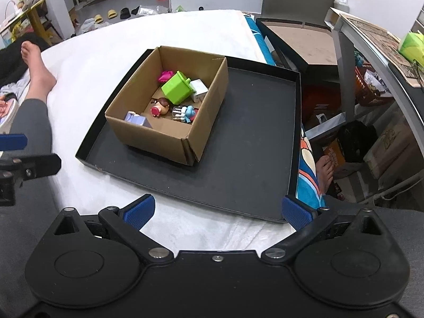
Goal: Organize rigid objects
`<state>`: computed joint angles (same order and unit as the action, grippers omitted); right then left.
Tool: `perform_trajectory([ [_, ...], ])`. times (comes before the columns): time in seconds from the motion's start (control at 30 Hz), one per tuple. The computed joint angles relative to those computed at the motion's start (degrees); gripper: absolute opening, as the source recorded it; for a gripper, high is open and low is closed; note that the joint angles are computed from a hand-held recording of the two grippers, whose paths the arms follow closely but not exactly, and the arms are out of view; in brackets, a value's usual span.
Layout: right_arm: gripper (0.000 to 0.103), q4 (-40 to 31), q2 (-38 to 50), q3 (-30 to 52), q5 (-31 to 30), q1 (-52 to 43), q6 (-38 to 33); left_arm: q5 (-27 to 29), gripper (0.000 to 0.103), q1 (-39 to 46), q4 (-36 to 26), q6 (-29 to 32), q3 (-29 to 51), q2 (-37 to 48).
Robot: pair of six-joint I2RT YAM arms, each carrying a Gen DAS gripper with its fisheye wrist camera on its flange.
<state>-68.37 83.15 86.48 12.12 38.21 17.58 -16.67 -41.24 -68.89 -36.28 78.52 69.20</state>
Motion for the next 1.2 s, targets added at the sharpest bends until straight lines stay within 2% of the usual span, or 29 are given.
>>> perform_trajectory([
  [0.3, 0.103, 0.1, -0.7, -0.5, -2.4, -2.0, 0.2, 0.6, 0.083, -0.3, 0.5, 0.8, 0.7, 1.6],
  [1.2, 0.103, 0.0, -0.9, -0.7, -3.4, -4.1, 1.5, 1.0, 0.083, -0.3, 1.8, 2.0, 1.1, 3.4],
])
